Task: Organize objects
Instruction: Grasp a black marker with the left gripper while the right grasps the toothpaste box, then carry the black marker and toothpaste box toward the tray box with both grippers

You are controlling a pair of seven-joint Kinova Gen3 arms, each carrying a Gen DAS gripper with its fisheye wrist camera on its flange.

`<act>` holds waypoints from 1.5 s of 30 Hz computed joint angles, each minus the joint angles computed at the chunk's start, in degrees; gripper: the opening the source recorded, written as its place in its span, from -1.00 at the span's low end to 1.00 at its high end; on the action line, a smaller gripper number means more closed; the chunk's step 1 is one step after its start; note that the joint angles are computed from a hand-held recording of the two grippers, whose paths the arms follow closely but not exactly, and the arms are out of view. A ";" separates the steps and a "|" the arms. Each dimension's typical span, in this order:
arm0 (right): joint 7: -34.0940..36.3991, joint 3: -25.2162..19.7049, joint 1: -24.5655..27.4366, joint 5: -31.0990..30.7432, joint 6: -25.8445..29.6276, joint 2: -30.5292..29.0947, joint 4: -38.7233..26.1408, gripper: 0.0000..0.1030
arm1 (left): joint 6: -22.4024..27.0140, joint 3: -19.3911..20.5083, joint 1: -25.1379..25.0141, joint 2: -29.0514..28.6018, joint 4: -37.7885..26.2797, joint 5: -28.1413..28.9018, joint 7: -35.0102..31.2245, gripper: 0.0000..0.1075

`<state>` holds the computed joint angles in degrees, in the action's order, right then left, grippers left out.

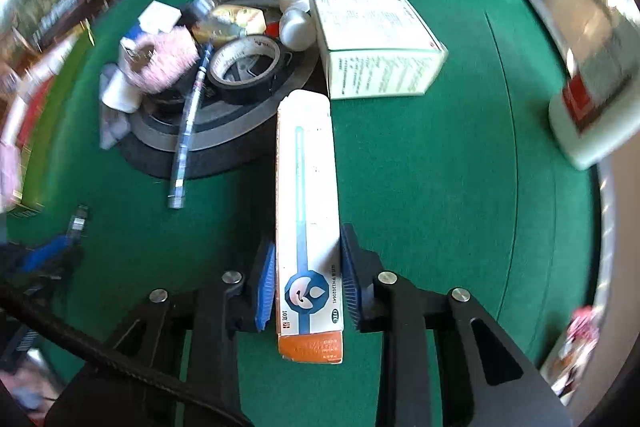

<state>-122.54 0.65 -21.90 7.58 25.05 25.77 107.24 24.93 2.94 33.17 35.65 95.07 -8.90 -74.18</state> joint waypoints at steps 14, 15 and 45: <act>10.29 -9.89 6.94 -14.06 -10.75 -9.64 13.03 -0.64 | -3.29 7.93 -10.12 -4.03 3.94 12.54 -7.93 -0.80; 10.03 -9.22 6.01 -13.93 -10.19 -9.34 12.23 -0.64 | -3.62 8.07 -10.39 -4.39 4.52 12.78 -8.28 -0.80; 6.52 -8.96 -9.18 -7.22 -3.69 -4.62 -2.34 -0.63 | -11.28 7.37 -18.44 -17.39 16.57 13.24 -9.61 -0.79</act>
<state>-116.02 -8.31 -31.08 0.36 21.36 21.15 104.90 13.66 10.31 14.73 18.25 111.64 4.34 -83.79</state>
